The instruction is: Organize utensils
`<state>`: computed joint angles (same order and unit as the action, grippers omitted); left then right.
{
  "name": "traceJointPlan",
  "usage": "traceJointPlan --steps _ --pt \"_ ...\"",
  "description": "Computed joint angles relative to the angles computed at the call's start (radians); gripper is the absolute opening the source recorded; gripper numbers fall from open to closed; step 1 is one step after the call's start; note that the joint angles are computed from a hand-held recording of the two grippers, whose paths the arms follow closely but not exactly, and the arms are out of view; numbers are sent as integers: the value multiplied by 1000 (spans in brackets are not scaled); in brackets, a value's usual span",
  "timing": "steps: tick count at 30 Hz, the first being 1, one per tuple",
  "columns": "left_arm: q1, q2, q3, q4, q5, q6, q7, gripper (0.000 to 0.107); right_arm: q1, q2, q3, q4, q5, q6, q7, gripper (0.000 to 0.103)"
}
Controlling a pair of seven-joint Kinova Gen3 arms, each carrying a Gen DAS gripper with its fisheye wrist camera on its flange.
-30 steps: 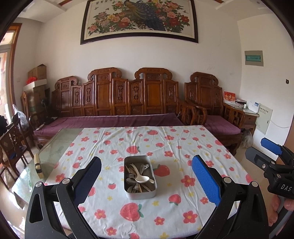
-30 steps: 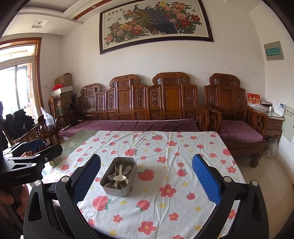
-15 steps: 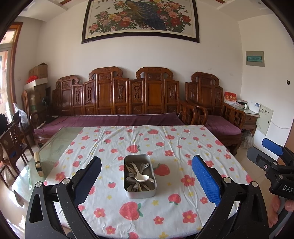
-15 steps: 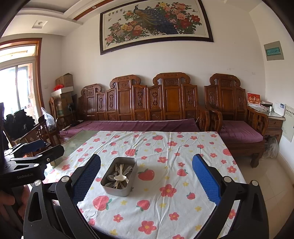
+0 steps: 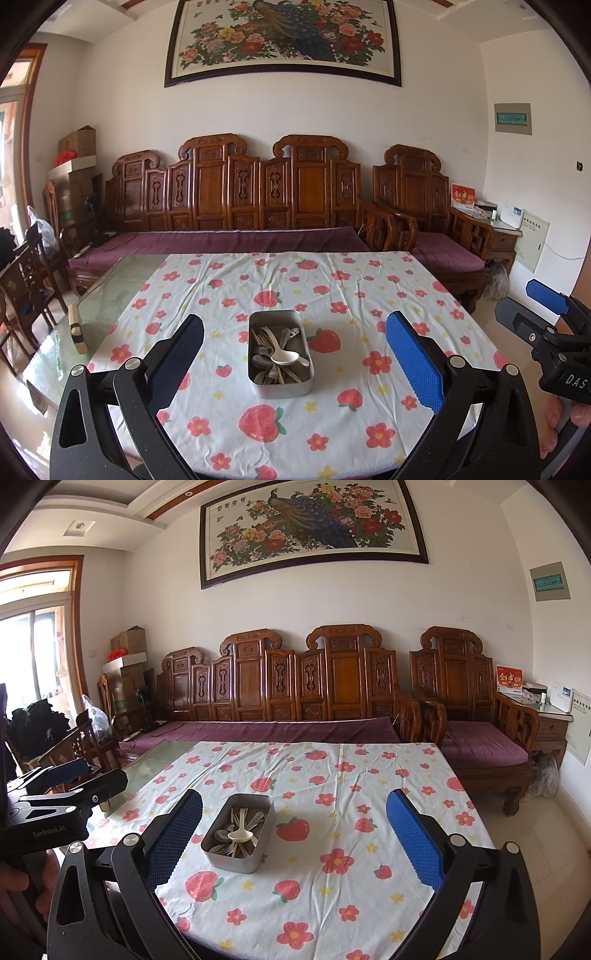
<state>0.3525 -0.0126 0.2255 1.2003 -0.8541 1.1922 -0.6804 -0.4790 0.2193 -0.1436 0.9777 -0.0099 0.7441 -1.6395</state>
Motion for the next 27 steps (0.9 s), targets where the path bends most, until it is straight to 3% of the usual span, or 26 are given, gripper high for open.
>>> traceJointPlan --steps 27 --pt "22 6 6 -12 -16 19 12 95 2 0 0 -1 -4 0 3 100"
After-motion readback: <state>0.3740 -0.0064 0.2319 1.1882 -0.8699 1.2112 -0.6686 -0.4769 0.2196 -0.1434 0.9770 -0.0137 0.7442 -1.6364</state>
